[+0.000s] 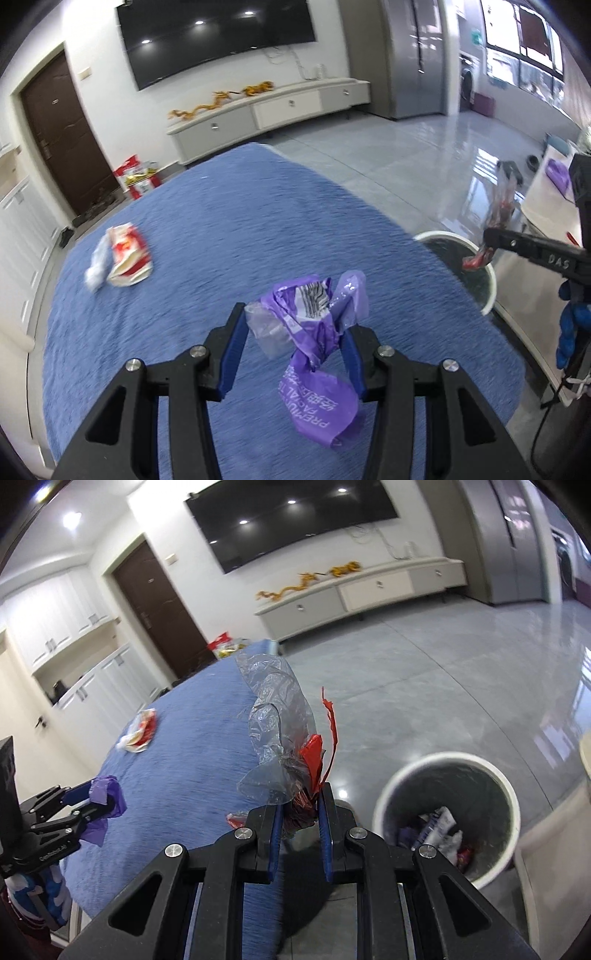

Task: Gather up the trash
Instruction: 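Carry the purple bag and clear bag over to the bin, then open both tools over the bin to drop the bags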

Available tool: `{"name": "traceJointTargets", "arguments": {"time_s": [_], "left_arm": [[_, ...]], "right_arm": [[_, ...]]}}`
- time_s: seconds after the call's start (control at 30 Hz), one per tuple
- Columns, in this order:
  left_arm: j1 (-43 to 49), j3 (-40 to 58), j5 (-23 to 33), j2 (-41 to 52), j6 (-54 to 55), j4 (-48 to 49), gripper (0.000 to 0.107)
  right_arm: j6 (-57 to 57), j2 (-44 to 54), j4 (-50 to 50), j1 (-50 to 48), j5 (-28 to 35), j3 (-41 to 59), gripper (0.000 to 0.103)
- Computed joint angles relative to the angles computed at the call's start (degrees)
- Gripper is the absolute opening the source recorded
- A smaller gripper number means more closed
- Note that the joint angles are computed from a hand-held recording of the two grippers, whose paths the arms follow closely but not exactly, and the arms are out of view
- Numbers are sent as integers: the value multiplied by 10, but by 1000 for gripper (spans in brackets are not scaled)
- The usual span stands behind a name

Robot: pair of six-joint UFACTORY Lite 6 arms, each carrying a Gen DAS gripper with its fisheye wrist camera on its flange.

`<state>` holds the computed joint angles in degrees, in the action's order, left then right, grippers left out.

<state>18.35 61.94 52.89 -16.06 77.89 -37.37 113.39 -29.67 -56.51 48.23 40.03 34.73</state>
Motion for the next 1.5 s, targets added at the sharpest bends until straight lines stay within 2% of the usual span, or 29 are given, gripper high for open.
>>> {"name": "traceJointTargets", "arguments": {"time_s": [0.2,0.3,0.43,0.63,0.8,0.87,0.97,1.07,1.17,1.37,1.5], "left_arm": [[-156,14,-20,24,-124,49,46],[-228,52,-14,72,-189,65,46],[-335,95,-34,135,-268,84,47],[-432,215,-23,284,-364,78,47],[-474,321,5,398,-413,54,48],[-479,334,9,414,-419,51,49],[-482,362,29,442,-425,41,53],[-479,361,35,440,-421,32,56],[-475,353,37,431,-415,28,57],[-467,321,39,394,-409,29,58],[-448,264,18,328,-394,46,58]], "right_arm": [[8,-103,28,-48,-14,-115,19],[-38,-160,65,-100,-23,-162,19],[-140,-213,121,-195,-55,-205,20],[-256,-176,167,-343,-155,-225,21],[-284,-117,152,-426,-219,-222,21],[-280,-100,143,-438,-223,-218,21],[-242,-67,105,-439,-226,-209,23],[-216,-45,84,-441,-219,-203,41],[-208,-47,82,-441,-213,-207,47],[-235,-101,133,-418,-166,-224,49],[-231,-178,163,-357,-87,-232,49]]}}
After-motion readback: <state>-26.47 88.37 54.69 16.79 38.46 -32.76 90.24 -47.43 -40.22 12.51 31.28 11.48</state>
